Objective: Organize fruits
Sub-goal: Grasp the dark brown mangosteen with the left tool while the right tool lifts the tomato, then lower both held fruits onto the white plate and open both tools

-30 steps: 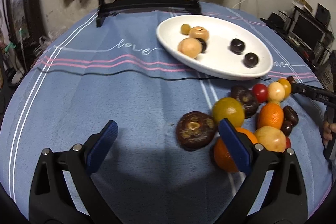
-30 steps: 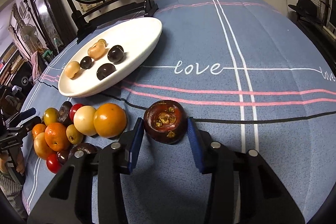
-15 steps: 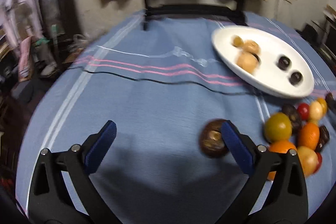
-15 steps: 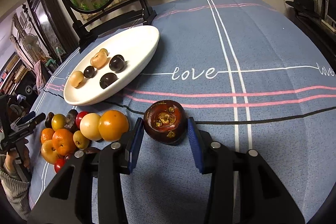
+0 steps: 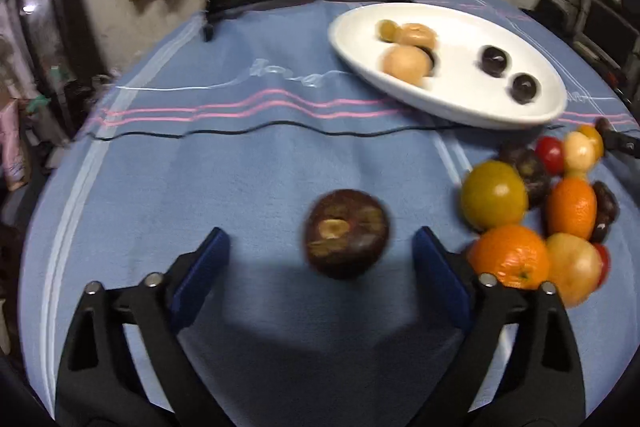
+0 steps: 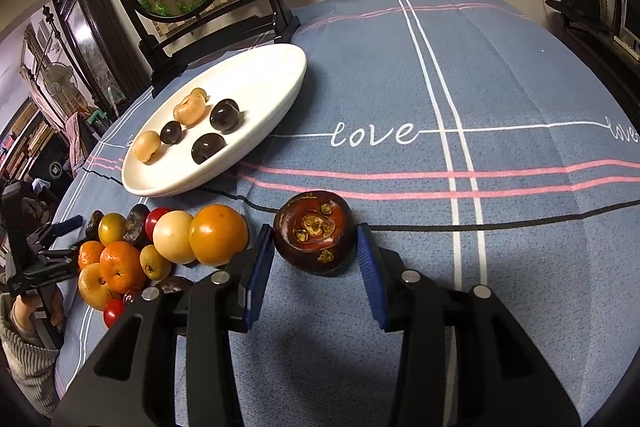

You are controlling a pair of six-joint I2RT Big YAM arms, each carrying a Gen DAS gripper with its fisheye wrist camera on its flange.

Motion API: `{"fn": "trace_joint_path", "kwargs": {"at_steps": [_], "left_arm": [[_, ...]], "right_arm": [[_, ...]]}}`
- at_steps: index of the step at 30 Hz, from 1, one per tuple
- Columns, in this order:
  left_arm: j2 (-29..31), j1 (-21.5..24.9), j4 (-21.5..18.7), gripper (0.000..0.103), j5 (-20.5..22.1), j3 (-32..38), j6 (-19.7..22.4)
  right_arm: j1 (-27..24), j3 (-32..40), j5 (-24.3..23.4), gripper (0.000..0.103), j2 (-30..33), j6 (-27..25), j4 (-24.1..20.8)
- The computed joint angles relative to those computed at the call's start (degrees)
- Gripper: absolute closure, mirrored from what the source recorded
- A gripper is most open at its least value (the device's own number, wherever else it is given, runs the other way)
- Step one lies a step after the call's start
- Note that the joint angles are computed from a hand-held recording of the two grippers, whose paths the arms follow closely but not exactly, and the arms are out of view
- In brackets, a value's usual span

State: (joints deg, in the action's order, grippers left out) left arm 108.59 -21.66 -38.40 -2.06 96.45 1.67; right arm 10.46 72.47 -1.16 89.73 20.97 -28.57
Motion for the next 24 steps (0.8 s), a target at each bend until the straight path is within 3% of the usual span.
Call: {"fn": "trace_joint_path", "kwargs": {"at_steps": [2, 3, 4, 11, 16, 19, 21, 24], "left_arm": [[0.12, 0.34, -0.16, 0.026, 1.44, 0.03, -0.50], [-0.16, 0.64, 0.44, 0.049, 2.49, -0.32, -1.05], [-0.31, 0.67, 0.80, 0.061, 2.79, -0.42, -1.45], [-1.38, 0.24, 3.32, 0.061, 3.15, -1.95, -1.01], [-2.22, 0.94, 5.13, 0.061, 3.82, -2.23, -3.65], [-1.31, 0.82, 3.40, 0.061, 6.80, 1.41, -5.20], [0.23, -0.40, 1.65, 0.061, 5.76, 5.64, -4.33], [3.64, -2.52, -1.68, 0.060, 5.15, 12.73, -2.60]], "right_arm": [[0.03, -0.06, 0.02, 0.061, -0.08, 0.01, 0.13], [0.02, -0.06, 0.00, 0.061, -0.05, 0.03, 0.17], [0.03, -0.02, 0.09, 0.061, -0.01, 0.00, 0.09], [0.12, -0.06, 0.04, 0.061, -0.04, -0.26, 0.21], [0.19, -0.99, 0.10, 0.061, -1.03, -0.02, 1.94], [0.28, -1.39, -0.80, 0.061, -2.07, 0.84, 3.88], [0.34, -0.50, -2.65, 0.061, -2.29, 1.40, 4.67], [1.10, 4.76, -3.53, 0.060, -0.07, 0.06, 2.38]]}}
